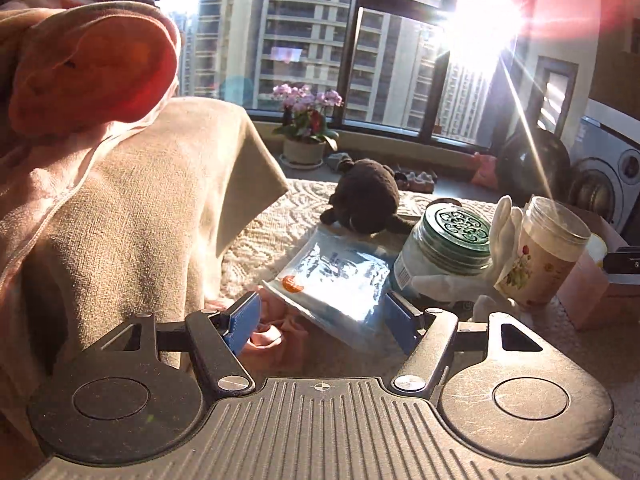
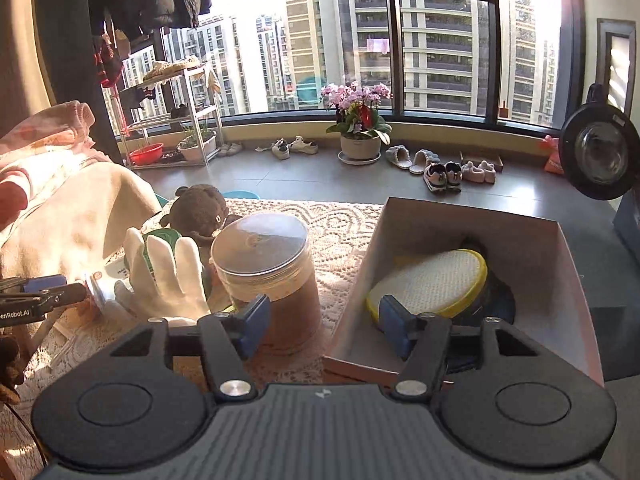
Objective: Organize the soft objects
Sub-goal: 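Grasp the white gloves with the right gripper while the left tool moves toward the brown plush toy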
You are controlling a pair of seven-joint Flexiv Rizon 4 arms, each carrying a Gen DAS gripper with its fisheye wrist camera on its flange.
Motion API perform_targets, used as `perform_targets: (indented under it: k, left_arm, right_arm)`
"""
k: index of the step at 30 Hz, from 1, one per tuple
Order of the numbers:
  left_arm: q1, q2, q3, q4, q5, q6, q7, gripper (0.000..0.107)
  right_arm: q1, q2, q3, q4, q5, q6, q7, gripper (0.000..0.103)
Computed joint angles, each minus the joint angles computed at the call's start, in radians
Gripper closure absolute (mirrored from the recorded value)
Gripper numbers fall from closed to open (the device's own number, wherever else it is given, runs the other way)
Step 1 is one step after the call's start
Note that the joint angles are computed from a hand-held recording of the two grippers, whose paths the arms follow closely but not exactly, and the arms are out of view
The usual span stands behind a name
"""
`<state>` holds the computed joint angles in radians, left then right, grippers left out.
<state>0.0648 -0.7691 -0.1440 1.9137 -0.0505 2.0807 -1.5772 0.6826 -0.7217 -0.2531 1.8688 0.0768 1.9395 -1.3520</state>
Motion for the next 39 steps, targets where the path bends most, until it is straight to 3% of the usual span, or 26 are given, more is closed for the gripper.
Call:
perform_targets:
  k: [2,6,8,15,25,29,35,39]
  left_arm:
    - [0.029,-0.014,-0.018,-0.006,0.011,-0.022,-0.006,0.034]
    - [0.092,-0.04,-0.074,-0.02,0.073,-0.005,-0.019,0.039]
    - [0.132,-0.055,-0.115,-0.036,0.118,0.002,-0.03,0.039]
    - [0.024,-0.057,-0.011,-0.096,0.063,-0.048,0.052,0.039]
    - [0.013,-0.065,-0.018,-0.075,0.032,-0.009,0.064,0.039]
    - [-0.097,-0.068,0.088,-0.076,-0.053,-0.027,0.124,0.038]
    - [-0.029,-0.068,0.014,-0.059,-0.022,-0.031,0.131,0.038]
    - [0.017,-0.074,-0.031,-0.049,0.015,-0.023,0.109,0.038]
  right_arm:
    - [0.034,-0.007,-0.027,0.004,-0.01,-0.005,-0.027,0.042]
    - [0.026,-0.002,0.002,0.019,-0.065,-0.031,-0.069,0.04]
    - [0.089,-0.016,-0.056,0.034,-0.042,-0.011,-0.095,0.035]
    - [0.066,-0.012,0.002,0.04,-0.07,-0.016,-0.143,0.035]
    - [0.04,-0.03,0.052,0.022,-0.11,-0.027,-0.157,0.035]
    - [0.049,-0.062,0.054,-0.019,-0.128,-0.04,-0.168,0.035]
    - [0.133,-0.132,-0.031,-0.119,-0.139,-0.103,-0.137,0.035]
    - [0.12,-0.157,-0.017,-0.175,-0.177,-0.146,-0.105,0.035]
